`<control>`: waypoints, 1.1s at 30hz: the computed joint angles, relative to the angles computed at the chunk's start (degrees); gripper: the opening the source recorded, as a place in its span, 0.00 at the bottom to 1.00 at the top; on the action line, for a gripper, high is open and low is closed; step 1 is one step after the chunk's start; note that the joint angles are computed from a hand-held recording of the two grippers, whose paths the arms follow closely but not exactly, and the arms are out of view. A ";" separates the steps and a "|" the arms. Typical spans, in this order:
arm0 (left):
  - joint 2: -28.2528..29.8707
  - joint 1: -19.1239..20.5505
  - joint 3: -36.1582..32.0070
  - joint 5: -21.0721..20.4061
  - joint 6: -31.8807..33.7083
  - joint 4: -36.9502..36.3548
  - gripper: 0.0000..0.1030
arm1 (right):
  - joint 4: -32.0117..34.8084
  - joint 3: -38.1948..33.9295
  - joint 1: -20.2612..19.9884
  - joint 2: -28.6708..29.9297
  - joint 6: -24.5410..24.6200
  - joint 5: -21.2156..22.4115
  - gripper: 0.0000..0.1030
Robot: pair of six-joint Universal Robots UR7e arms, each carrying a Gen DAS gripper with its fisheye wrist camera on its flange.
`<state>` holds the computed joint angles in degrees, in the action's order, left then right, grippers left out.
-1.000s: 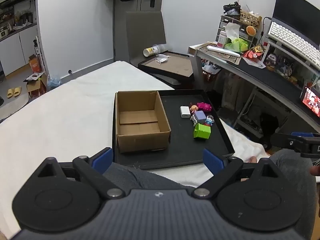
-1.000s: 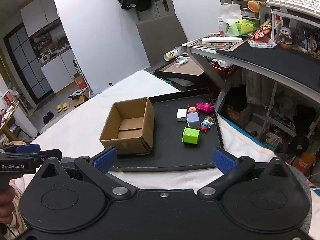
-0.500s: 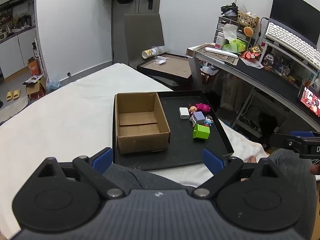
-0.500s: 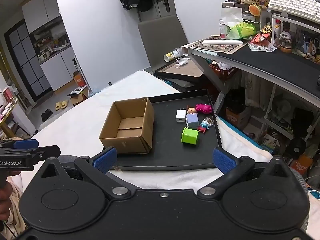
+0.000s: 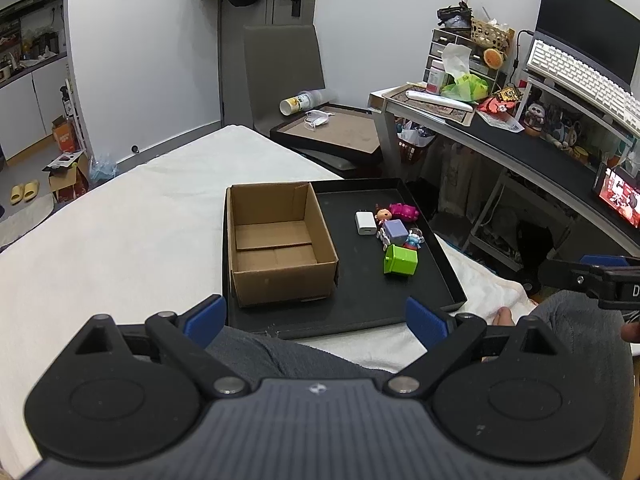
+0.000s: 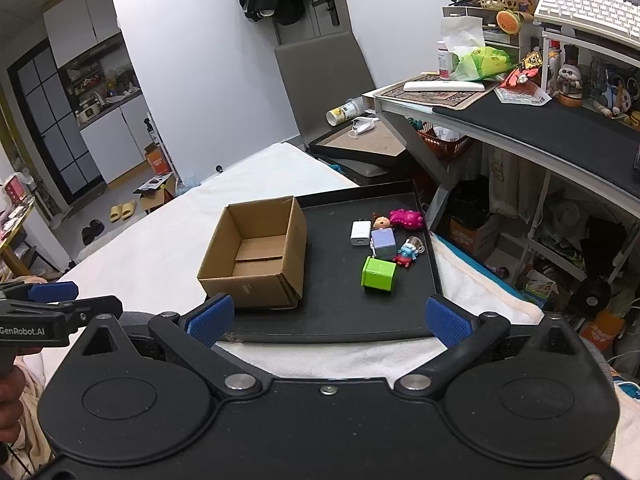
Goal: Organize rigid objects
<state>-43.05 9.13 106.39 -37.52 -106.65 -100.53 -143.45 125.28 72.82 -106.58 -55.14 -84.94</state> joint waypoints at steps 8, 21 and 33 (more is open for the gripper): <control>0.00 0.00 0.14 -0.06 -0.05 -0.15 0.93 | -0.56 0.14 -0.48 0.04 0.10 0.04 1.00; 0.02 0.15 -0.05 -0.48 0.41 -0.23 0.93 | -0.70 0.41 -0.02 -0.40 -0.45 -0.12 1.00; -0.05 0.12 0.08 -0.36 1.20 -0.70 0.93 | -1.49 0.89 0.04 -0.44 -0.22 -0.73 1.00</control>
<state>-43.11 9.25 106.47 -37.88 -105.45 -101.23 -144.94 126.18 72.87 -107.02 -55.36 -85.66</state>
